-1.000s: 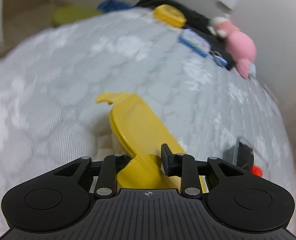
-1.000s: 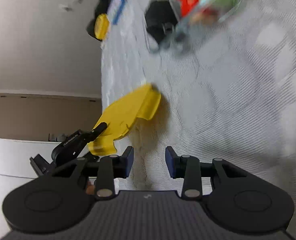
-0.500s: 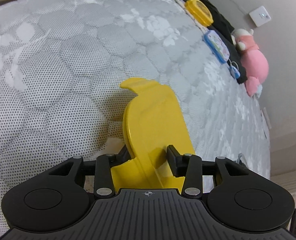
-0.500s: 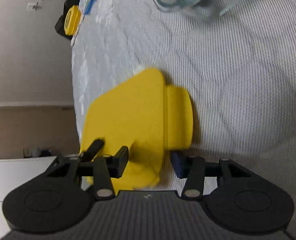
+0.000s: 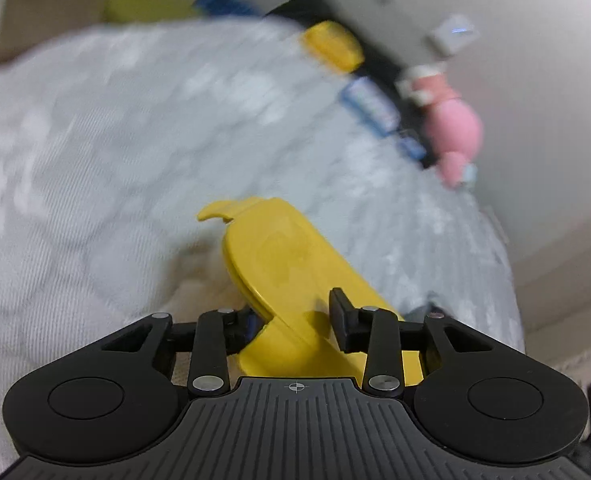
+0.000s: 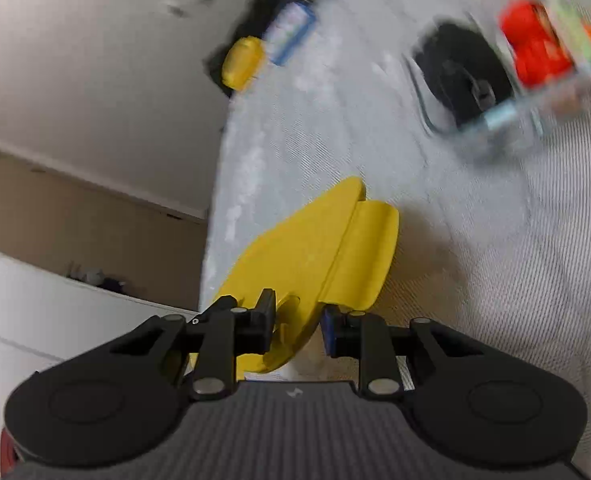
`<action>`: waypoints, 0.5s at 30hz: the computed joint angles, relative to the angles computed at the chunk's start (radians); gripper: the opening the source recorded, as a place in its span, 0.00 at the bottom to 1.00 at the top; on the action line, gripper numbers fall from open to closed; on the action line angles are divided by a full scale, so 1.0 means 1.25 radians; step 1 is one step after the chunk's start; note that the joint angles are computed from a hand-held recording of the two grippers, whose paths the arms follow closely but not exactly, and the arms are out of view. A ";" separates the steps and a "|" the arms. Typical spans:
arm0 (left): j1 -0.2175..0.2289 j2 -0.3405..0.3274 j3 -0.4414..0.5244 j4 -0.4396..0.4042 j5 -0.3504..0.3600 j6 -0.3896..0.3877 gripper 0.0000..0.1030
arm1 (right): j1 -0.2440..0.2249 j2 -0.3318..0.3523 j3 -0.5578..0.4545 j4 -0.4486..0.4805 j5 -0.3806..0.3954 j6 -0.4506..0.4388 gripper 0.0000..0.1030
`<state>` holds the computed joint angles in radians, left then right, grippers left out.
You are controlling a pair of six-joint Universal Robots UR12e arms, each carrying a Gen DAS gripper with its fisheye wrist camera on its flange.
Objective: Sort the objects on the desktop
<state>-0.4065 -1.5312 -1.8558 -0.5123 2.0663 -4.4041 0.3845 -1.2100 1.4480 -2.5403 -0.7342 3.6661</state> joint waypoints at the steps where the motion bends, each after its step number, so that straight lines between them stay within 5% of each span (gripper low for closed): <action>1: -0.011 -0.009 0.010 0.019 0.023 0.019 0.37 | -0.006 -0.003 0.004 -0.023 0.012 -0.003 0.26; 3: -0.025 -0.032 0.034 0.058 0.044 0.069 0.37 | -0.022 -0.013 0.016 -0.081 0.027 -0.002 0.26; 8: -0.017 -0.125 0.119 0.156 -0.039 0.231 0.37 | -0.075 -0.018 0.037 -0.203 0.007 0.062 0.27; 15: -0.007 -0.266 0.217 0.228 -0.160 0.317 0.44 | -0.137 0.002 0.026 -0.190 -0.077 0.043 0.28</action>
<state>-0.4154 -1.8636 -1.5851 -0.2273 1.8661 -4.0082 0.2135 -1.2075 1.4811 -2.7782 -0.8307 3.7195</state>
